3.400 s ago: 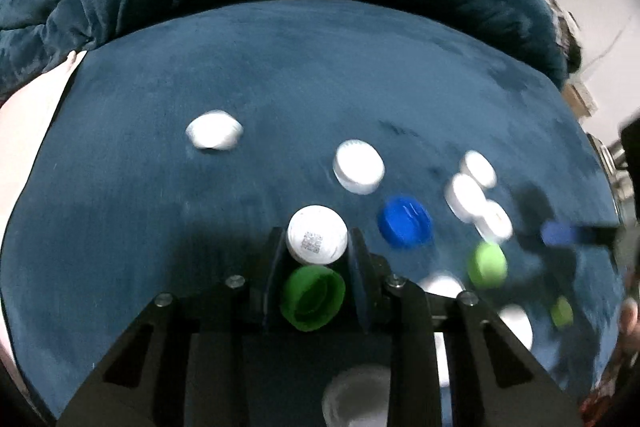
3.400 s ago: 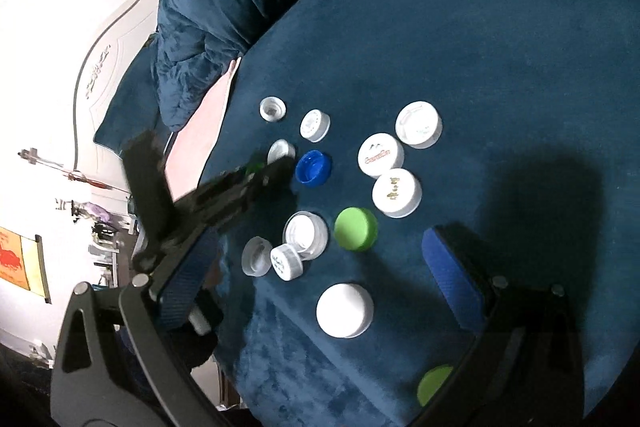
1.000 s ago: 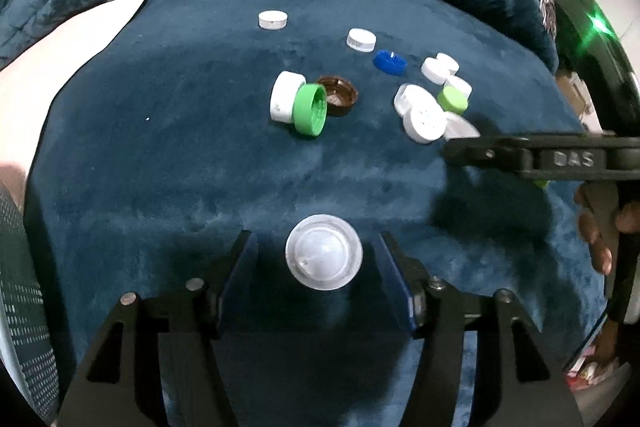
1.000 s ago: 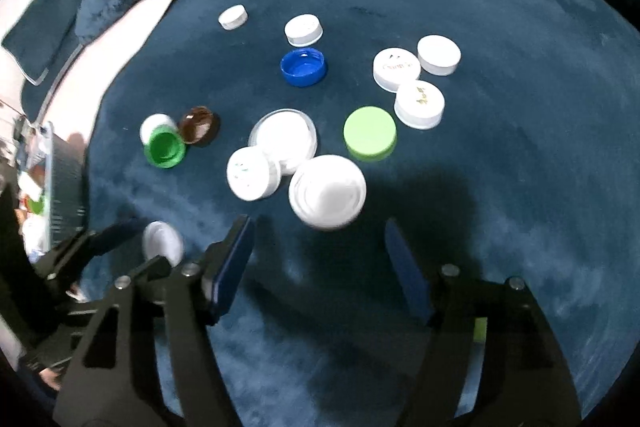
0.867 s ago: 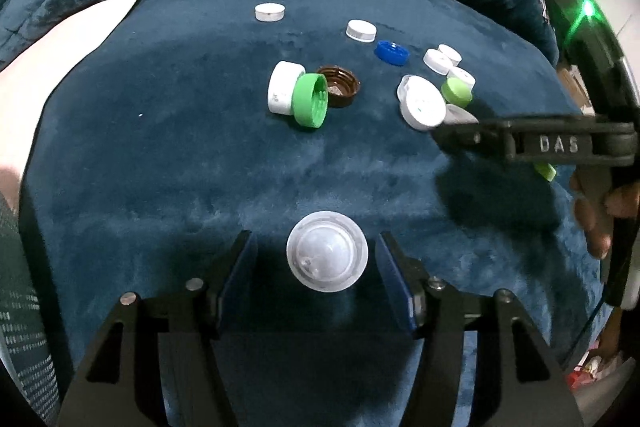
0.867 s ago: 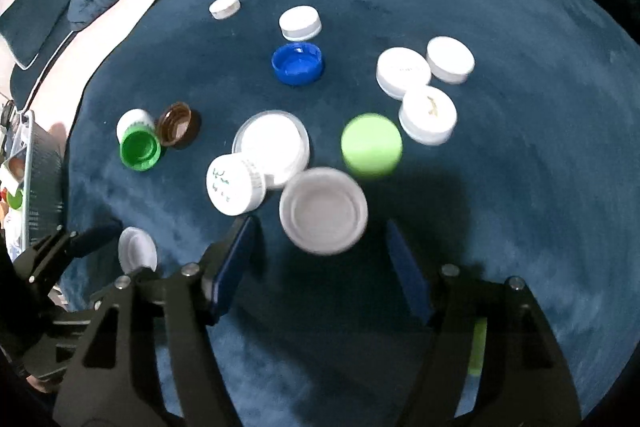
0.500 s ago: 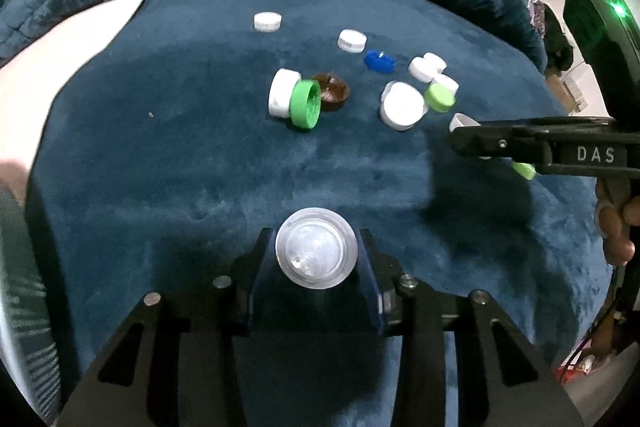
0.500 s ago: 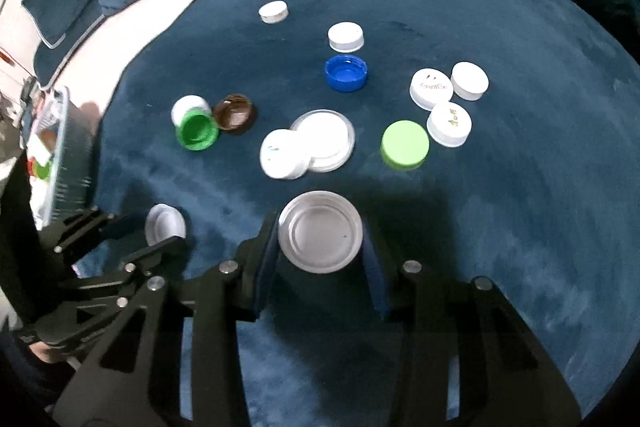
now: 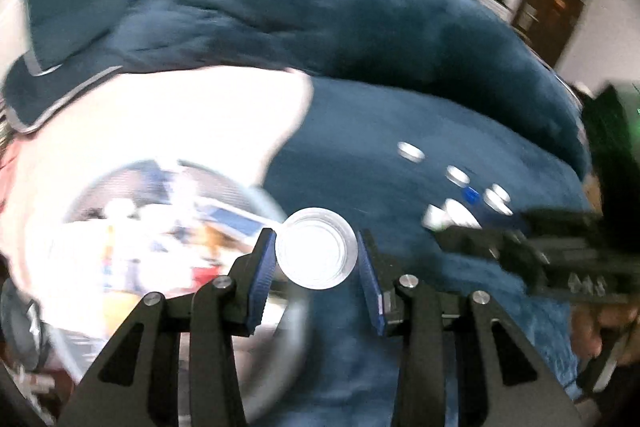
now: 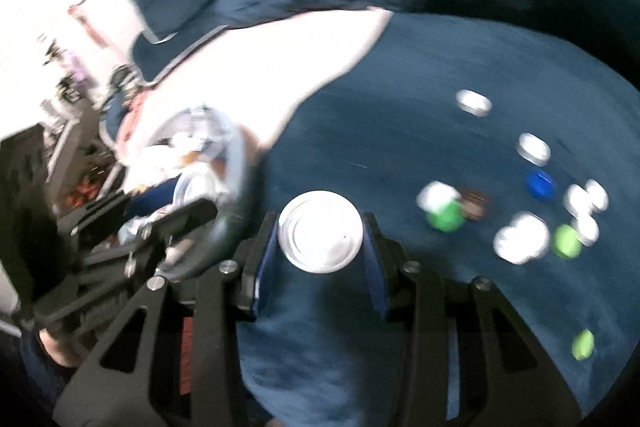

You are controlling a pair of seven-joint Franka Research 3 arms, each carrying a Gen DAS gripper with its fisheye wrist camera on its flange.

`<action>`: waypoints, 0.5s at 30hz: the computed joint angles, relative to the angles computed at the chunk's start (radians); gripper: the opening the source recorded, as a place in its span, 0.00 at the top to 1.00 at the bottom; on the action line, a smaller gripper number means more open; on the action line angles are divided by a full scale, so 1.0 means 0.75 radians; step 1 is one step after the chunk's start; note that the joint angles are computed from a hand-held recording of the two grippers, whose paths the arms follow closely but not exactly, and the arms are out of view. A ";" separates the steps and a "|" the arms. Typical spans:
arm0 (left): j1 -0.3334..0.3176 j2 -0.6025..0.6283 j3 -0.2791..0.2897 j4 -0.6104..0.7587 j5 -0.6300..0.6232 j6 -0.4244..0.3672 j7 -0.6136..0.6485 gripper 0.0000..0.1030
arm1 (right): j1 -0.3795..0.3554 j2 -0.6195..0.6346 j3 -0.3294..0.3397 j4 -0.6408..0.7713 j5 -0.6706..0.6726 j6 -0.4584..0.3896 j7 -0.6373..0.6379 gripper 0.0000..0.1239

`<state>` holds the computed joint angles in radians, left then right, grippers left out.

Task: Organize objects
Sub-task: 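Carry both white caps over the mesh basket and open both tools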

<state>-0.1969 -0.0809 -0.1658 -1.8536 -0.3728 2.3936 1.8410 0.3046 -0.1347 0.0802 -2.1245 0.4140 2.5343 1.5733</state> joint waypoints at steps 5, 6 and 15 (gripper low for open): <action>0.082 0.043 0.045 0.067 0.088 0.002 -0.120 0.60 | 0.073 0.170 0.042 0.217 0.126 0.000 -0.125 0.67; 0.098 0.062 0.051 0.086 0.102 0.001 -0.146 0.60 | 0.083 0.207 0.050 0.264 0.150 -0.004 -0.146 0.67; 0.149 0.136 0.025 0.137 0.322 -0.001 -0.352 0.04 | 0.053 0.398 0.098 0.432 0.490 -0.004 -0.259 0.32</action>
<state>-0.0849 0.0213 -0.1470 -1.7505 -0.1312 2.3932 1.5768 0.3446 0.1640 0.1539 -1.8007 0.7813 2.5313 1.3792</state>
